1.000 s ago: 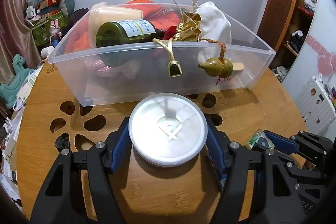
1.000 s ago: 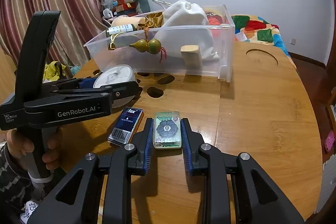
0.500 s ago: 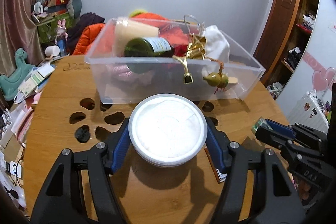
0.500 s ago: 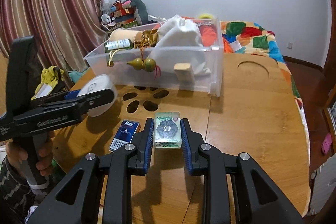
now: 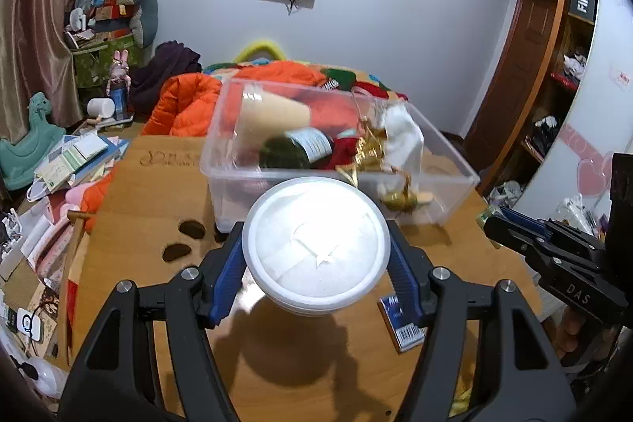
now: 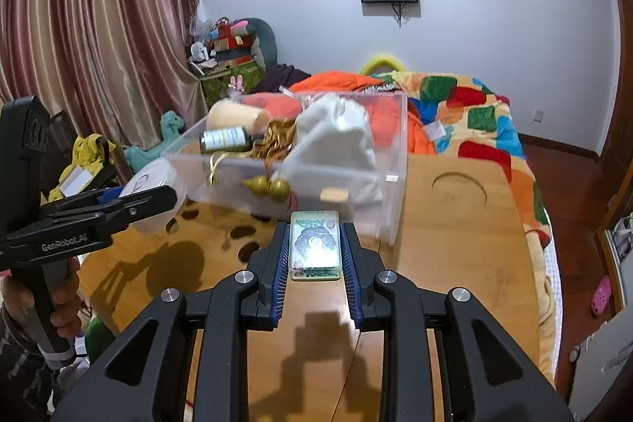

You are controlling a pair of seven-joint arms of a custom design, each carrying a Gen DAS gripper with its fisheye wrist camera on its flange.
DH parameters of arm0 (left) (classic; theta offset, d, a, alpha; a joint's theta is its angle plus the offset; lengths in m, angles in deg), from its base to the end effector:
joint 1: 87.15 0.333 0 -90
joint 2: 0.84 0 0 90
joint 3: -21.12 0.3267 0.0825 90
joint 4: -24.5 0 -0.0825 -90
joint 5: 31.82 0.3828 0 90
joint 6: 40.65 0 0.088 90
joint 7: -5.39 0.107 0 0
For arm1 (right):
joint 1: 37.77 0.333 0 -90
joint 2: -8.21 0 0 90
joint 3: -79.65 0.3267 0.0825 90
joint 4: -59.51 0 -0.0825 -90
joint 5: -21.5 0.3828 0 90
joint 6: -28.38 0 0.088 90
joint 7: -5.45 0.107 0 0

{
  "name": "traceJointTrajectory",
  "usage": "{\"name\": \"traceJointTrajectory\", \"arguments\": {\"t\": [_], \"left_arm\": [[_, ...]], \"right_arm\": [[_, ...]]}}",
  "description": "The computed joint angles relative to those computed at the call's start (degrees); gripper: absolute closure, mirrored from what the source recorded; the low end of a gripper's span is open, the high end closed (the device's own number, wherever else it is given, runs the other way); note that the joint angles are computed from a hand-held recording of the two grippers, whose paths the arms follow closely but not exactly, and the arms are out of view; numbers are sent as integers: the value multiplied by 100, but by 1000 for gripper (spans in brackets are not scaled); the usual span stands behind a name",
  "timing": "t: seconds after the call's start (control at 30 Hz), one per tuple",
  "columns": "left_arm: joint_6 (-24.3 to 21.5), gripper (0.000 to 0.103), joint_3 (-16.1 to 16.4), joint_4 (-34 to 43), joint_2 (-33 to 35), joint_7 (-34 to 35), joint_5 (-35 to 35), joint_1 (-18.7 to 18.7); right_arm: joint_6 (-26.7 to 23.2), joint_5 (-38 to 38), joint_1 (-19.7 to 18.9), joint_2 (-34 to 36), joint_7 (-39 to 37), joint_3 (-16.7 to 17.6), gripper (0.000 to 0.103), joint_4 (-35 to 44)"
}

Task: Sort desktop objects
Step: 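Carry the white container with left tool while right tool carries green card over the box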

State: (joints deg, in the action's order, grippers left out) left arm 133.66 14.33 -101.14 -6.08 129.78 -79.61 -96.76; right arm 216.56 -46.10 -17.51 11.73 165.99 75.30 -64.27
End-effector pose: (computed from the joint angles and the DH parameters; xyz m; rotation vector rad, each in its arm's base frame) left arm 0.5431 -0.1023 0.5299 -1.6489 1.8206 -1.1606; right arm 0.5074 0.2437 0.4618 -1.7826 1.3209 -0.5666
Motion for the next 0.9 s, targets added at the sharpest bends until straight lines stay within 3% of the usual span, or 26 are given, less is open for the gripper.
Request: {"name": "traceJointTrajectory", "arguments": {"t": [0.17,0.23,0.3,0.37,0.47,0.53,0.6,0.67,0.9], "left_arm": [[-218,38,110,328,90,434,-481,-17],[-325,37,78,480,174,443,-472,64],[-361,37,20,614,264,376,-330,144],[-370,37,-35,748,360,278,-120,216],[-551,37,-87,1040,530,393,-232,301],[-817,37,-118,1255,650,515,-416,386],[-935,37,-158,1420,778,440,-344,459],[-892,37,-202,1544,896,263,-72,492],[-978,37,-324,2066,1347,-251,708,560]], "right_arm": [[-2,1207,-291,36,-1275,349,81,13],[-26,1764,-539,72,-1820,651,81,11],[-42,2575,-1104,131,-2611,1302,81,-4],[-68,2986,-1451,220,-3038,1691,81,85],[-120,3410,-1770,349,-3500,2071,81,220],[-172,3494,-1648,446,-3617,1949,81,348],[-237,3694,-1738,565,-3867,2071,81,481],[-304,3723,-1461,668,-3914,1789,81,634],[-525,4229,-1228,992,-4429,1601,81,1024]]}}
